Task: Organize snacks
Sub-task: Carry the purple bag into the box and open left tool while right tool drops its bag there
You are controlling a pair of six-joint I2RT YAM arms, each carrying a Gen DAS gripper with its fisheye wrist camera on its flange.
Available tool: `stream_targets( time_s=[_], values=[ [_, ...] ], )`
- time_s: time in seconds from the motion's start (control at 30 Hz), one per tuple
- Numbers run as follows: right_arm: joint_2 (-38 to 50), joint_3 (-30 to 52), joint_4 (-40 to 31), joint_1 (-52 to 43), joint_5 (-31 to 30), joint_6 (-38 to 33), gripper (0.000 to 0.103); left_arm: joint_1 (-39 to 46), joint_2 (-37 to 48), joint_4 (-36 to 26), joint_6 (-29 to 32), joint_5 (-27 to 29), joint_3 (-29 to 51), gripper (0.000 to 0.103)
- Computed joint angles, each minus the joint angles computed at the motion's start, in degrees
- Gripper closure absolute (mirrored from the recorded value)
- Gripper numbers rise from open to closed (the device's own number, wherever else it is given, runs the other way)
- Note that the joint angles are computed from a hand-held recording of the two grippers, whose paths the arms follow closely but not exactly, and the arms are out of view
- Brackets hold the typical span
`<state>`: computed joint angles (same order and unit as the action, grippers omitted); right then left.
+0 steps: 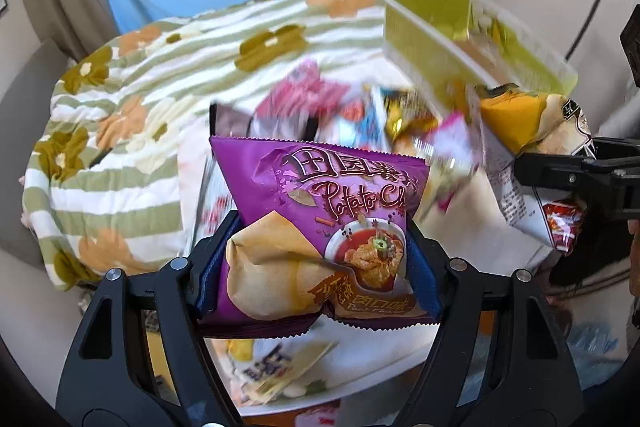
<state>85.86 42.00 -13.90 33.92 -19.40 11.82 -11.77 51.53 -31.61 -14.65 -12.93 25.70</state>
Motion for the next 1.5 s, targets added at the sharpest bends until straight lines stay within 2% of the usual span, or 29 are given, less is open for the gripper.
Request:
stream_targets(
  time_s=[0.13, 0.27, 0.37, 0.5, 0.73, 0.87, 0.93, 0.97, 1.0, 1.07, 1.17, 1.37, 1.5],
  values=[
    [0.9, 6.5, -4.4, -4.5, -0.8, -3.0, 0.041, -3.1, 8.0, 3.7, -3.1, -3.2, 6.6, 0.031],
    [4.4, 14.1, -8.5, -11.3, -2.4, -9.8, 0.041, -5.7, 19.4, 7.4, -7.4, -6.0, 15.5, 0.031],
    [9.0, 21.4, -12.5, -16.5, -4.6, -15.0, 0.041, -7.5, 28.5, 8.7, -10.8, -7.2, 24.2, 0.031],
    [16.6, 32.7, -17.7, -22.4, -6.6, -21.6, 0.041, -9.5, 43.1, 7.6, -13.5, -8.3, 39.8, 0.031],
    [30.8, 53.8, -25.4, -28.3, -7.2, -26.5, 0.041, -9.9, 66.9, 0.4, -18.9, -5.0, 69.2, 0.03],
    [38.1, 64.6, -30.0, -30.3, -7.6, -27.8, 0.04, -9.8, 78.5, -6.0, -19.9, -3.7, 85.0, 0.03],
    [40.9, 68.5, -32.0, -30.9, -7.5, -28.2, 0.04, -9.6, 84.2, -9.9, -20.2, -3.3, 93.5, 0.027],
    [42.3, 70.4, -32.9, -31.1, -7.3, -28.7, 0.04, -9.5, 86.6, -10.9, -19.9, -2.8, 96.9, 0.022],
    [43.0, 71.3, -33.3, -31.1, -7.0, -29.2, 0.041, -9.4, 89.5, -13.1, -19.6, -2.7, 101.6, 0.009],
    [45.5, 74.3, -34.4, -31.5, -6.6, -29.3, 0.041, -9.5, 93.4, -17.0, -19.2, -3.8, 107.9, 0.0],
    [47.6, 76.5, -35.4, -32.0, -6.5, -28.2, 0.041, -9.7, 91.9, -15.5, -18.5, -3.9, 105.0, 0.0],
    [45.2, 71.4, -32.1, -31.9, -4.6, -27.0, 0.04, -9.6, 80.7, -8.7, -20.3, -3.5, 85.9, 0.0],
    [42.9, 67.3, -29.0, -30.9, -4.0, -26.6, 0.039, -9.4, 74.6, -5.4, -21.7, -4.2, 76.7, 0.0]
  ],
)
